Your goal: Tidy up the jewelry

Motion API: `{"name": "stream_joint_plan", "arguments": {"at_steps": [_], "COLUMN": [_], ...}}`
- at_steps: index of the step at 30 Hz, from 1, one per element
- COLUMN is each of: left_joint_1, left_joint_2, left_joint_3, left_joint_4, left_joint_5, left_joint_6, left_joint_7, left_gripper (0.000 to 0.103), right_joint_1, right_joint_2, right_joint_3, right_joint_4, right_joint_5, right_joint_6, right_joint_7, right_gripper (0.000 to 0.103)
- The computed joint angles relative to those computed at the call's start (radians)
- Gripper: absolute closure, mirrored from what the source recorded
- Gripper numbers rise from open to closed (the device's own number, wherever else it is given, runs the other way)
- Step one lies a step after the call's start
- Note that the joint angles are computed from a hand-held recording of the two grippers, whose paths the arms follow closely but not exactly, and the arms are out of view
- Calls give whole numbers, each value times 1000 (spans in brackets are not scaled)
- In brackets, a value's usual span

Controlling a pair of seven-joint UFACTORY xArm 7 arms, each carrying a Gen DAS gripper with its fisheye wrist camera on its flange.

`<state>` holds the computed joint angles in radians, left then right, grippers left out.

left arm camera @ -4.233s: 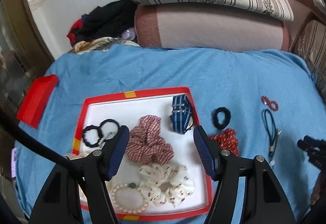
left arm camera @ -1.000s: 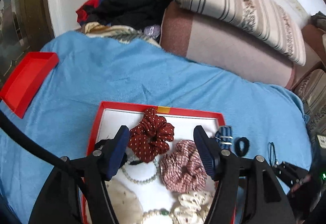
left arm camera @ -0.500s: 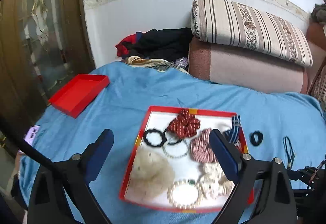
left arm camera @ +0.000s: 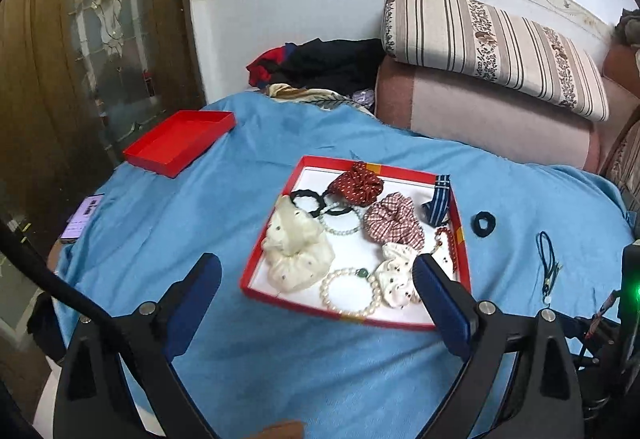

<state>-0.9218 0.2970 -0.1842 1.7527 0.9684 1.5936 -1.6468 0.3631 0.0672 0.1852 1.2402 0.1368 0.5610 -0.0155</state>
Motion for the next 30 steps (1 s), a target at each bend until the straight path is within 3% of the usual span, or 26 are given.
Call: {"name": "stream_joint_plan", "arguments": {"at_steps": [8, 30], "left_joint_1": [-33, -4], "left_joint_2": [7, -10], "left_joint_3": [-8, -19], "left_joint_4": [17, -31], "left_joint_5": [0, -77], "left_joint_6": [44, -6], "left_joint_7": [-12, -39], "left_gripper": [7, 7], "right_joint_1": [11, 27], "right_joint_2": [-36, -49], "right_joint_3": [-1, 7], "right_joint_4": [-47, -64], "right_joint_5": [-98, -258], "right_joint_6": [-11, -35], "right_joint_7": [92, 228], "right_gripper": [42, 39]}}
